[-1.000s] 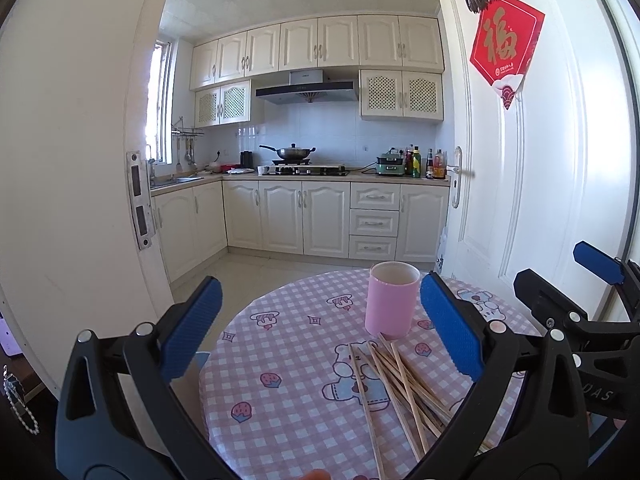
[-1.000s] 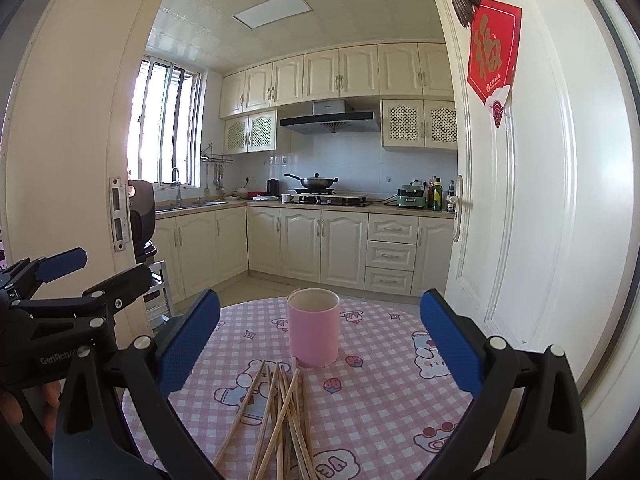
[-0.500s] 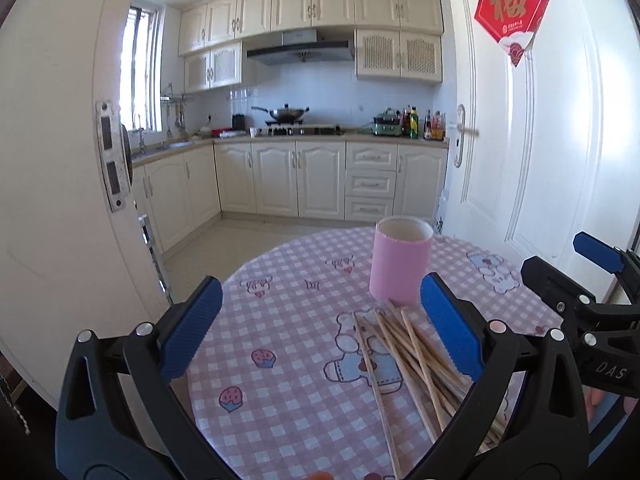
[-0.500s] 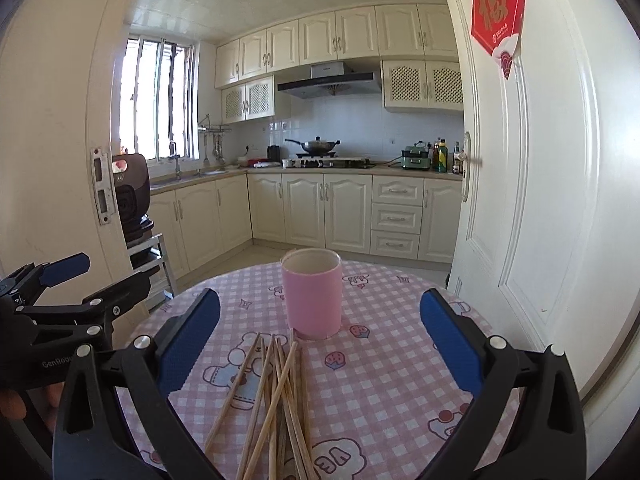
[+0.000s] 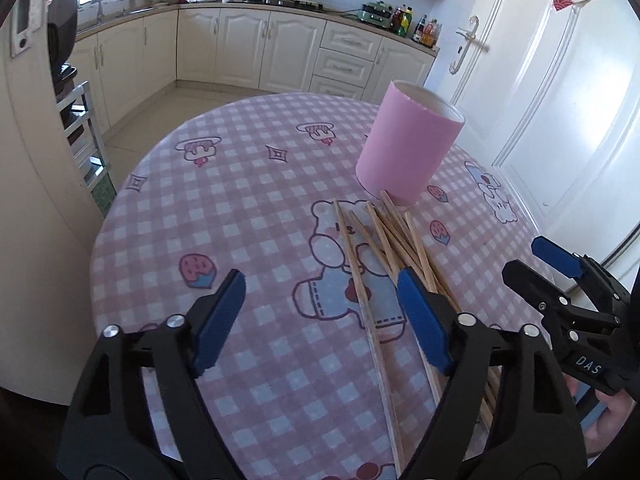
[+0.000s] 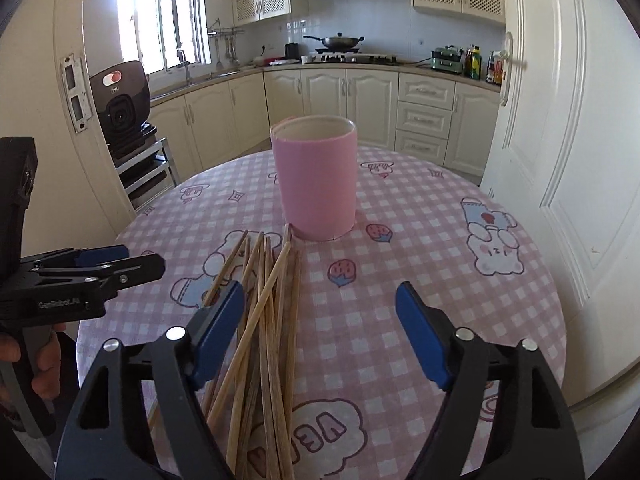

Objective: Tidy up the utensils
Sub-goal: 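Lower the left tool onto the chopstick pile and close on one chopstick while the right tool grasps another, then lift the left tool's chopstick over the pink cup while the right tool carries its chopstick there too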

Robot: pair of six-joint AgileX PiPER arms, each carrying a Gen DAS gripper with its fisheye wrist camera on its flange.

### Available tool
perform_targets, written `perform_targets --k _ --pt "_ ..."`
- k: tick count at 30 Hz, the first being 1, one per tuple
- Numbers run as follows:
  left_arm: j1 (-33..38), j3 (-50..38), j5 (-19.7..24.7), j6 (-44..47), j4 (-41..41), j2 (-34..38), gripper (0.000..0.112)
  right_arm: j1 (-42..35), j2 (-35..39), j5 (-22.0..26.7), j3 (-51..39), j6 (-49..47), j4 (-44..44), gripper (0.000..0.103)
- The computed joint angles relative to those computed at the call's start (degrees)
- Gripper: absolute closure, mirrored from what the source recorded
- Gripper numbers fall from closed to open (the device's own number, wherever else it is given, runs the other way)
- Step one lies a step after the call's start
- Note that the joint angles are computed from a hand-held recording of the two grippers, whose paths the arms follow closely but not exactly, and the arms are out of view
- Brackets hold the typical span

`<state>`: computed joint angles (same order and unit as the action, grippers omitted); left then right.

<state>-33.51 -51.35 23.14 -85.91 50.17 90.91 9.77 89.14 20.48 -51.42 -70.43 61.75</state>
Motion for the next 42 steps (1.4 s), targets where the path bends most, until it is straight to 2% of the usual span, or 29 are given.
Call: perform_targets --k 2,4,8,11,15,20,23,25,27,30,32,37,42 --pt "0.7 -3.3 0.0 5.8 -4.6 3.4 0.043 0.2 1.6 1.5 -1.7 4.4 -4.3 0.046" --pt "1.3 -7.7 2.6 14.4 -12.2 6.9 0.056 0.5 3.3 2.1 -3.2 8.0 -7.7 0.049" --pt "3.3 -11.8 3.7 24.5 -21.4 11.2 0.067 -0.1 6.5 4.9 -6.5 12.9 -13.6 0.051" --pt "3.2 -13.4 5.0 22.8 -19.4 12.9 0.071 -1.4 8.6 9.0 -9.2 13.1 -14.0 0.051" --pt "3.9 -16.4 6.1 27.2 -22.8 14.8 0.071 -0.9 11.5 10.5 -13.1 16.3 -18.5 0.051" --pt "3.4 -23.5 12.6 32.4 -24.8 19.0 0.071 1.1 16.6 13.7 -19.9 23.4 -25.2 0.059" --pt "3.5 -25.6 15.0 34.3 -25.4 20.1 0.077 1.2 20.4 18.9 -25.6 26.8 -28.8 0.062" --pt "2.6 -27.1 17.1 32.9 -21.7 21.3 0.078 2.2 21.8 20.9 -28.9 28.9 -32.9 0.064" --pt "2.4 -29.0 18.5 33.4 -21.4 22.4 0.079 3.3 23.2 22.8 -32.0 31.2 -37.0 0.067" --pt "4.7 -29.4 16.2 37.1 -26.4 22.5 0.083 4.7 24.7 25.4 -35.8 34.5 -42.5 0.080" --pt "5.7 -28.9 15.6 39.2 -28.0 22.0 0.087 5.4 25.6 26.4 -37.5 35.7 -44.6 0.093" --pt "7.5 -28.7 13.8 43.0 -33.0 21.7 0.101 5.8 26.2 27.2 -38.5 36.4 -45.3 0.096" --pt "8.8 -24.1 8.2 44.3 -36.7 18.9 0.107 6.0 26.9 26.8 -38.8 37.7 -42.2 0.098"
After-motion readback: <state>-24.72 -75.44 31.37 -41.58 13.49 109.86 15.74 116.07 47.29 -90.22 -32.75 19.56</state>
